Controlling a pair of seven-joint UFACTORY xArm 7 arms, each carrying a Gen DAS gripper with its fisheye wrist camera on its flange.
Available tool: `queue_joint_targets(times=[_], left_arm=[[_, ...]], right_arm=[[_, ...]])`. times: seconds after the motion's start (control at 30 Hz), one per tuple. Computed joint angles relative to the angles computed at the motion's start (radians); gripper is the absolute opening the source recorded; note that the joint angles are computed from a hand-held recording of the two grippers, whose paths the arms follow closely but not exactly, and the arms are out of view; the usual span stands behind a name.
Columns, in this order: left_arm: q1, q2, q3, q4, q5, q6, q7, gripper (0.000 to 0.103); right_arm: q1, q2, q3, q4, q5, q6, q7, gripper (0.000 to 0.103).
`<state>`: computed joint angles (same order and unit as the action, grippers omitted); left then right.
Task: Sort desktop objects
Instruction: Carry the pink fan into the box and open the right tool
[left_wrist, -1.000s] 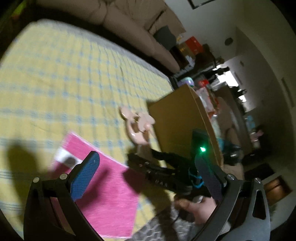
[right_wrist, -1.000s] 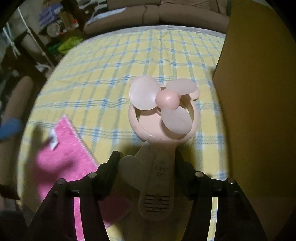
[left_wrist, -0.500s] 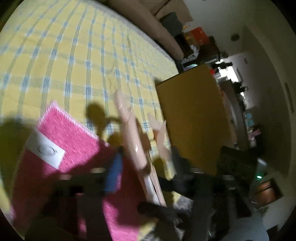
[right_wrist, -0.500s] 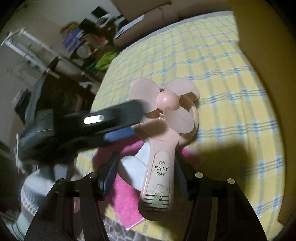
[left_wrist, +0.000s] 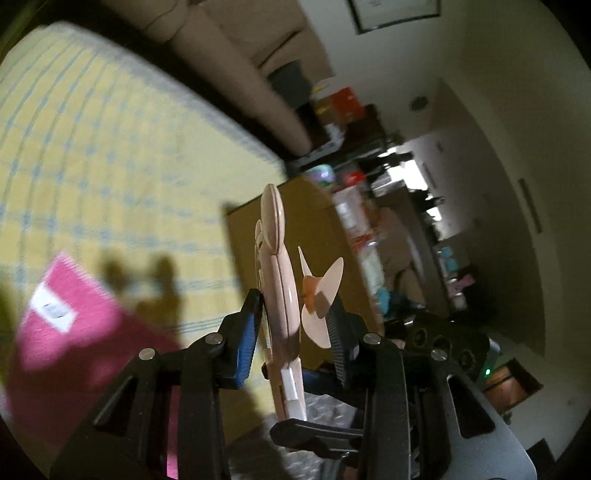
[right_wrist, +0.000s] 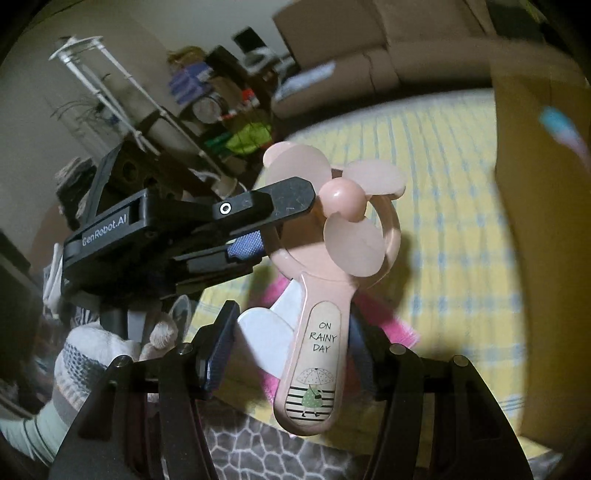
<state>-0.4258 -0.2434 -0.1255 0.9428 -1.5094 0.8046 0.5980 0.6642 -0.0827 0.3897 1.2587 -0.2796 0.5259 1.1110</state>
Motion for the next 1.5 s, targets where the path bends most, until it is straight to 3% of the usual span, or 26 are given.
queue_joint_targets(times=[0.37,0.6,0.67,0.7,0.73,0.77,0.83,0.87,1.03,1.1,1.17,1.23,1.3,1.37,1.5], left_arm=[[-0.115,0.277,-0.144,0.423,0.142,-0.132,-0.180,0.032],[-0.177,0.426,-0.214,0.528,0.377,-0.247,-0.375,0.032],[-0.183,0.428,-0.219,0.517,0.463,-0.252,-0.432,0.037],[-0.186,0.427,-0.218,0.516,0.513,-0.249,-0.470,0.055],[-0.184,0.424,-0.219,0.514,0.545,-0.246,-0.493,0.064],[-0.178,0.413,-0.224,0.507,0.552,-0.245,-0.494,0.066],[-0.174,0.372,-0.225,0.478,0.578,-0.264,-0.502,0.090],[-0.169,0.346,-0.225,0.456,0.569,-0.273,-0.488,0.094],[-0.151,0.205,-0.184,0.350,0.415,-0.278,-0.392,0.096],[-0.150,0.159,-0.157,0.314,0.404,-0.269,-0.385,0.096],[-0.145,0.116,-0.132,0.273,0.433,-0.253,-0.399,0.096],[-0.140,0.066,-0.107,0.217,0.455,-0.240,-0.408,0.098],[-0.134,0.012,-0.081,0.155,0.478,-0.220,-0.417,0.100],[-0.124,-0.046,-0.061,0.086,0.524,-0.212,-0.434,0.100],[-0.100,-0.162,-0.029,-0.054,0.654,-0.172,-0.486,0.102]], right_arm=[[-0.092,-0.355,-0.015,-0.085,0.080,0.236,-0.150,0.059],[-0.141,-0.518,-0.069,-0.268,0.216,0.234,-0.246,0.059],[-0.152,-0.546,-0.081,-0.320,0.261,0.208,-0.271,0.059],[-0.156,-0.553,-0.085,-0.335,0.281,0.201,-0.285,0.059],[-0.160,-0.566,-0.089,-0.357,0.297,0.200,-0.299,0.059],[-0.166,-0.574,-0.092,-0.368,0.308,0.211,-0.314,0.059],[-0.165,-0.578,-0.095,-0.395,0.340,0.191,-0.338,0.059],[-0.178,-0.573,-0.086,-0.389,0.337,0.210,-0.342,0.059],[-0.212,-0.527,-0.032,-0.337,0.296,0.312,-0.367,0.061],[-0.215,-0.516,-0.020,-0.328,0.289,0.330,-0.365,0.061],[-0.218,-0.517,-0.016,-0.325,0.282,0.349,-0.361,0.062],[-0.225,-0.531,-0.015,-0.329,0.278,0.363,-0.346,0.082],[-0.223,-0.579,-0.026,-0.360,0.299,0.333,-0.316,0.091],[-0.207,-0.650,-0.054,-0.411,0.346,0.254,-0.296,0.091],[-0.244,-0.761,-0.039,-0.439,0.350,0.192,-0.241,0.092]])
